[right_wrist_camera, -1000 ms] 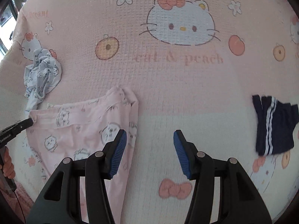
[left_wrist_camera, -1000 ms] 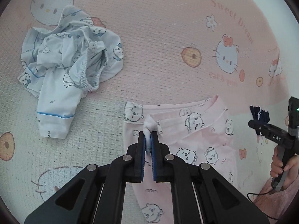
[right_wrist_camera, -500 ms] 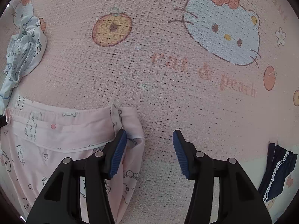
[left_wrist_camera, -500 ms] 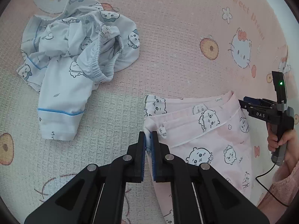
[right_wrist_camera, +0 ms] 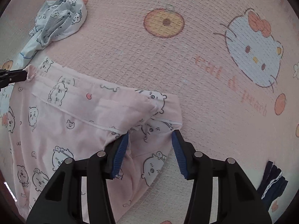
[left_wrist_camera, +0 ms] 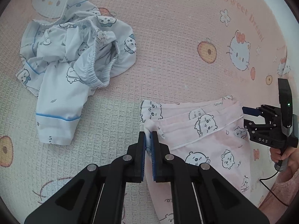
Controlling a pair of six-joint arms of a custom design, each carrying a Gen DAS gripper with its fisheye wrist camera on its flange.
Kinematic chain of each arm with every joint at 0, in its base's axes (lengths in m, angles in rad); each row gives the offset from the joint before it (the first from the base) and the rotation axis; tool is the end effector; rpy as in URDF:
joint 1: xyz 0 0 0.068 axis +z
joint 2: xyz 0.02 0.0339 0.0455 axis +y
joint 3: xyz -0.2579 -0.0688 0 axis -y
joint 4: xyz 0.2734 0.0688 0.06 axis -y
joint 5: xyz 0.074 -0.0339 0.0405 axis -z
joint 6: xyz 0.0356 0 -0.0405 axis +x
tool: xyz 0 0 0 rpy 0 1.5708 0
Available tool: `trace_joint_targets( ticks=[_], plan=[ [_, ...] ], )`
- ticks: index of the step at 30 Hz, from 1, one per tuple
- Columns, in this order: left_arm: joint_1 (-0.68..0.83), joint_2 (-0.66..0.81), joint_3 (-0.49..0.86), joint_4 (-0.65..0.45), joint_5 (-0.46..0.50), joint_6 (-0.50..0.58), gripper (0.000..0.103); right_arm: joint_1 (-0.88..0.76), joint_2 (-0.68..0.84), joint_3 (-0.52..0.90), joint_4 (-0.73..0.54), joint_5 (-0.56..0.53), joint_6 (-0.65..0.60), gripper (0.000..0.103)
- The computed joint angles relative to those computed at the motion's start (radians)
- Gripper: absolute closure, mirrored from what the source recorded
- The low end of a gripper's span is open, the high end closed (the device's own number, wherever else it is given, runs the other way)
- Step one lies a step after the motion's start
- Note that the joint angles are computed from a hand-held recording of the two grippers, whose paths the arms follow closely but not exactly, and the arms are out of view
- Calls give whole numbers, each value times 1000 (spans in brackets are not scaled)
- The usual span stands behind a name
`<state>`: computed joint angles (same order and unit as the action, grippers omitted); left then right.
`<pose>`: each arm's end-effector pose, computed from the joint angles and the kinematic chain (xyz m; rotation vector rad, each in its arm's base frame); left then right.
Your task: Fold clothes
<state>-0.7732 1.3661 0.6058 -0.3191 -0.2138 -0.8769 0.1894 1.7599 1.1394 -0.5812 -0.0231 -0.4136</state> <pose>0.1902 -0.1750 0.1252 -0.2077 2.6321 -0.2940 0.3587 0.0696 0.1544 -0.8289 2.6453 -0.0261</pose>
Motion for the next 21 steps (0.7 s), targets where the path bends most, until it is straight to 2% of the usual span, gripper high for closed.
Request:
trace_joint_targets(
  ticks=[4, 7, 10, 13, 17, 21],
  plan=[
    [7, 9, 7, 0, 7, 12, 97, 10, 42, 28, 29, 39, 67, 54],
    [13, 10, 11, -2, 12, 19, 97, -11, 62, 53, 26, 39, 130, 53],
    [5, 16, 20, -9, 3, 26, 97, -25, 73, 70, -11, 8, 134, 53],
    [6, 24, 25, -14, 1, 33, 97, -30, 41, 40, -52, -19, 37, 54],
    [14, 26, 19, -18, -1, 32, 97, -56, 12, 16, -93, 28, -49, 54],
    [1, 35, 32, -27, -18, 27, 97, -95, 3, 7, -60, 166, -109, 49]
  ],
)
